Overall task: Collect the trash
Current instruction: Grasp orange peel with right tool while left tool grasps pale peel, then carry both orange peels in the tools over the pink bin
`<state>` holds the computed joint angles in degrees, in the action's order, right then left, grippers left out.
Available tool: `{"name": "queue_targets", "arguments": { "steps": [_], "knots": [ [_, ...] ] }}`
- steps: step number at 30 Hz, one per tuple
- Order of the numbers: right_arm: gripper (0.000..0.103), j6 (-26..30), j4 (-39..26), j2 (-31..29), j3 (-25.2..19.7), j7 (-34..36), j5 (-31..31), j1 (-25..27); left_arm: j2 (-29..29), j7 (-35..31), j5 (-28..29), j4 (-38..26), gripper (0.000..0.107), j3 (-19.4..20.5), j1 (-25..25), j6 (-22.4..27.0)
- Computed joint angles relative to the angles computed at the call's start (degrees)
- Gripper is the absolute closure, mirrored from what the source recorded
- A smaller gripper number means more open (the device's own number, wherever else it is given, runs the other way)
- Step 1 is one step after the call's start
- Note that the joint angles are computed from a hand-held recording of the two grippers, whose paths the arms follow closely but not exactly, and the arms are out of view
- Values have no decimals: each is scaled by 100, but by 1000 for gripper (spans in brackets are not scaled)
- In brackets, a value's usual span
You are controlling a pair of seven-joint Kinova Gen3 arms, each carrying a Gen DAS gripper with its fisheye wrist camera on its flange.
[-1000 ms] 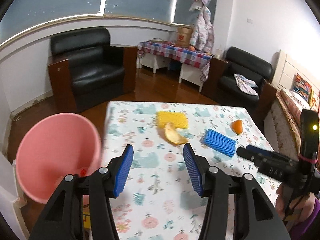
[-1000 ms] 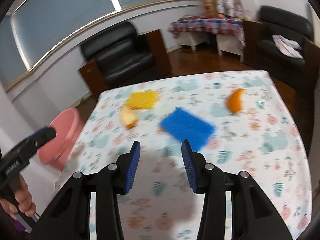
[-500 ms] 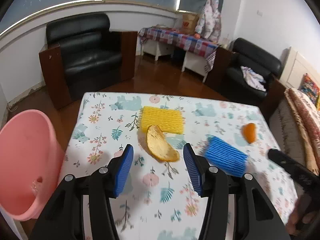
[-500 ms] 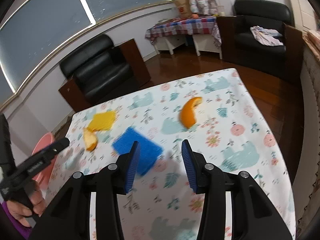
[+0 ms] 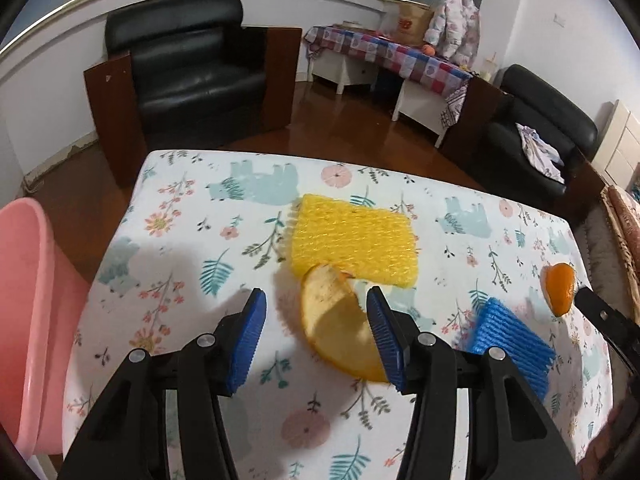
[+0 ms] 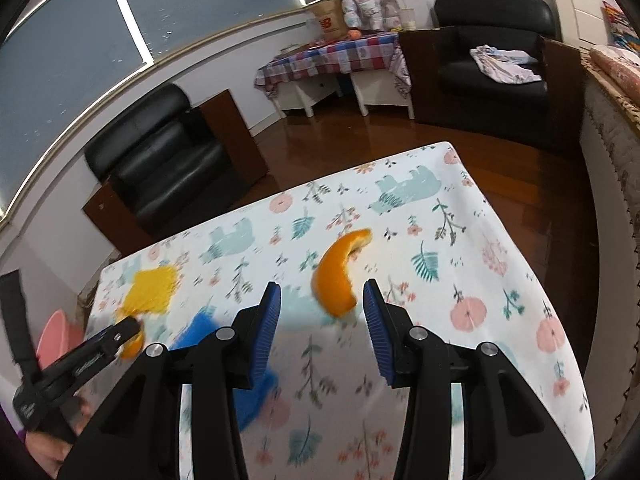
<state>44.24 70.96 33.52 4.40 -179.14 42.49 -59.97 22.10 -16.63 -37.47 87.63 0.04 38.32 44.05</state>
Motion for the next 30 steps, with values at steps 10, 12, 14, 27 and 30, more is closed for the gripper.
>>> {"name": "queue_targets", "arguments": {
  "steps": [10,12,14,27,30],
  "knots": [
    [60,-372,-156,181,-71,464,-698,399,83,-71,-17,-148,97,5,78,232],
    [73,-471,-105,162,-60,535,-756,408,68,-39,-38,-154,101,7,120,309],
    [84,-456,-136,169,-117,718,-886,459,10,7,-50,-98,102,26,143,318],
    [95,-734,303,-157,79,494,-550,-65,-564,276,-206,454,103,342,166,438],
    [95,-764,408,-255,82,329,-363,-214,-734,419,-306,598,103,430,159,451]
  ]
}}
